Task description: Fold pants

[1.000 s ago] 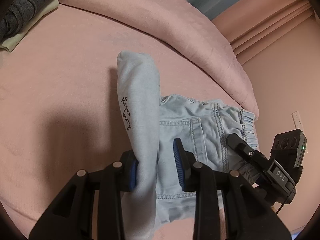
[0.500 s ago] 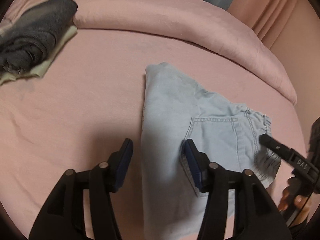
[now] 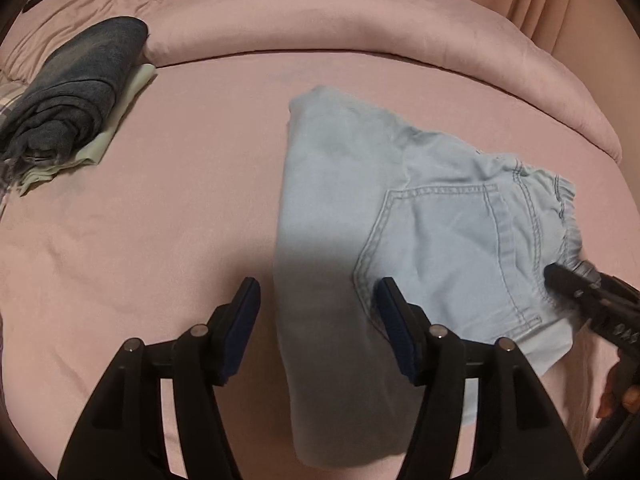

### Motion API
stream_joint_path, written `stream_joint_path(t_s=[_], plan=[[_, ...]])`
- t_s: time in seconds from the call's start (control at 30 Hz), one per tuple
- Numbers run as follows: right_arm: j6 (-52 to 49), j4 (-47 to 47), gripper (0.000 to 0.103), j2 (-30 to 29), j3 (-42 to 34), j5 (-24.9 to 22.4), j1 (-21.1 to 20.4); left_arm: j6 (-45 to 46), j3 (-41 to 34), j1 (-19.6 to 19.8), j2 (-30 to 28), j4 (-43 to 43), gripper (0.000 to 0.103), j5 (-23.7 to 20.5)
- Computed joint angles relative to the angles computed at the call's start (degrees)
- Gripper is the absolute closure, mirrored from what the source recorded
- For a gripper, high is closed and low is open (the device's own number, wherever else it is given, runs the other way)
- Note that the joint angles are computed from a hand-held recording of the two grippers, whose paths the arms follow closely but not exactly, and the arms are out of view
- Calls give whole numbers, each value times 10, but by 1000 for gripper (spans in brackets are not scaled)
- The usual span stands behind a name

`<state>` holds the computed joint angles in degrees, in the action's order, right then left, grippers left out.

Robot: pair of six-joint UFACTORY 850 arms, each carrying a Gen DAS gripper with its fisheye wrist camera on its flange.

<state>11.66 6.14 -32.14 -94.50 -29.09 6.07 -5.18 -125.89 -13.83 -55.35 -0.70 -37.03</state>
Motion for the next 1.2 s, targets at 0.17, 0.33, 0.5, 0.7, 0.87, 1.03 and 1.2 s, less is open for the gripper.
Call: stream_joint_path(t_s=[0.17, 0.33, 0.5, 0.7, 0.87, 1.03, 1.2], plan=[[22, -50, 37, 39, 23, 13, 11, -47, 44, -6, 41, 60, 21, 6], [32, -61, 12, 84, 64, 25, 25, -126, 138, -12, 117, 126, 8, 39], [63, -99, 9, 114, 82, 20, 45, -183, 233, -21, 199, 184, 1, 85], [39, -83, 8, 154, 113, 28, 54, -201, 297, -27, 262, 201, 1, 109], [63, -110, 8, 181, 135, 40, 64, -244, 324, -35, 289, 242, 1, 116], [77, -123, 8, 195, 146, 46, 69, -224, 332, -39, 297, 221, 1, 107], [89, -132, 8, 201, 152, 46, 72, -213, 343, -44, 308, 210, 1, 108]])
